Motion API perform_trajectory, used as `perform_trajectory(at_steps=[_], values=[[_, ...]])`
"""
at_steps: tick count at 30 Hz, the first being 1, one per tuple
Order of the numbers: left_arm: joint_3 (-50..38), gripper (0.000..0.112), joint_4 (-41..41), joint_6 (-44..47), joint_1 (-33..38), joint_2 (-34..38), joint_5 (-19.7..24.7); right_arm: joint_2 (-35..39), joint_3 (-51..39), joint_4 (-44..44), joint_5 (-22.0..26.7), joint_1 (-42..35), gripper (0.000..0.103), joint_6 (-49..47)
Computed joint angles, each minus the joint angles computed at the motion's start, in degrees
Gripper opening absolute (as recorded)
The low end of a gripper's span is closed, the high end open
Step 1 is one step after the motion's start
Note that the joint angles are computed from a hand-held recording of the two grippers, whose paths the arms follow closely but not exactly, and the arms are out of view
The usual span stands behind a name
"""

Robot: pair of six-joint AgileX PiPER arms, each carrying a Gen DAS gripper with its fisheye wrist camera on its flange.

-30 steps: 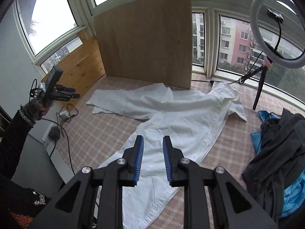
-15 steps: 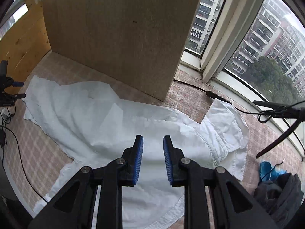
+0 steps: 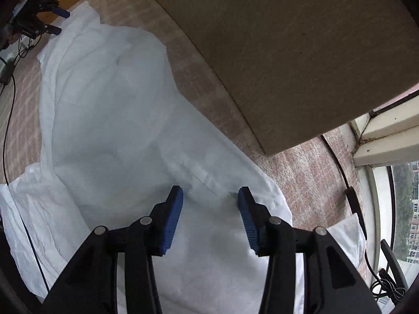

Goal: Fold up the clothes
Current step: 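Move the left gripper to the shirt sleeve cuff and grasp it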

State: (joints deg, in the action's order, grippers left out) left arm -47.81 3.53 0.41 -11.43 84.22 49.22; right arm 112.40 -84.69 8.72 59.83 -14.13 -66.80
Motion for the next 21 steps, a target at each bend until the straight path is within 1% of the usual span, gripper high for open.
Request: perform_trajectory(at_steps=[1, 3, 4, 7, 8, 10, 11, 12, 13, 14, 15, 16, 17, 19, 20, 21], values=[[-0.1, 0.066, -0.1, -0.2, 0.0, 0.0, 0.2, 0.4, -0.3, 0.3, 0.5, -0.3, 0.043, -0.5], [0.0, 0.067, 0.0, -0.7, -0.2, -0.2, 0.4, 0.4, 0.0, 1.1, 1.2, -1.1, 0.024, -1.2], [0.2, 0.069, 0.2, -1.1, -0.3, -0.3, 0.3, -1.6, 2.6, 1.2, -1.0, -1.3, 0.002, -2.5], [0.9, 0.072, -0.8, -1.1, 0.3, -1.0, -0.1, -7.6, 10.3, 2.2, -7.8, -2.1, 0.002, -6.7], [1.2, 0.073, -1.1, -1.0, 0.6, -1.2, -0.3, -8.7, 10.6, 4.4, -8.0, -3.5, 0.002, -7.9], [1.7, 0.073, -1.5, -1.2, 0.7, -1.8, -0.5, -9.0, 9.9, 8.7, -12.5, -6.5, 0.002, -5.7], [1.6, 0.074, -1.4, -1.4, 0.4, -1.9, -0.3, -8.6, 8.6, 10.4, -13.6, -7.8, 0.002, -4.3], [1.5, 0.074, -1.1, -1.6, 0.1, -2.0, 0.1, -6.6, 6.6, 9.9, -12.3, -8.3, 0.002, -1.6], [1.4, 0.074, -0.9, -1.8, -0.2, -2.1, 0.5, -5.0, 5.5, 9.0, -12.5, -8.5, 0.002, 1.1], [1.2, 0.074, -0.7, -2.0, -0.5, -2.2, 0.9, -5.1, 6.7, 5.8, -14.9, -7.3, 0.004, 1.8], [1.1, 0.074, -0.5, -2.3, -0.8, -2.3, 1.3, -5.9, 9.4, 0.3, -19.4, -5.2, 0.005, 4.8], [1.0, 0.073, -0.3, -2.5, -1.1, -2.4, 1.7, -6.1, 11.1, -3.4, -21.7, -3.9, 0.008, 6.6], [0.9, 0.07, 1.2, -3.4, -2.0, -3.2, 2.6, -6.6, 11.8, -4.7, -22.9, -3.4, 0.009, 7.9], [0.7, 0.068, 4.7, -5.6, -4.0, -5.1, 4.8, -7.7, 10.6, -1.2, -20.7, -4.3, 0.009, 8.1], [0.6, 0.068, 5.3, -5.8, -3.9, -6.6, 5.9, -8.3, 9.5, 2.1, -18.5, -5.3, 0.01, 7.7], [0.6, 0.068, 5.6, -5.6, -3.4, -8.2, 6.9, -8.9, 8.4, 5.8, -14.9, -6.2, 0.01, 6.2]])
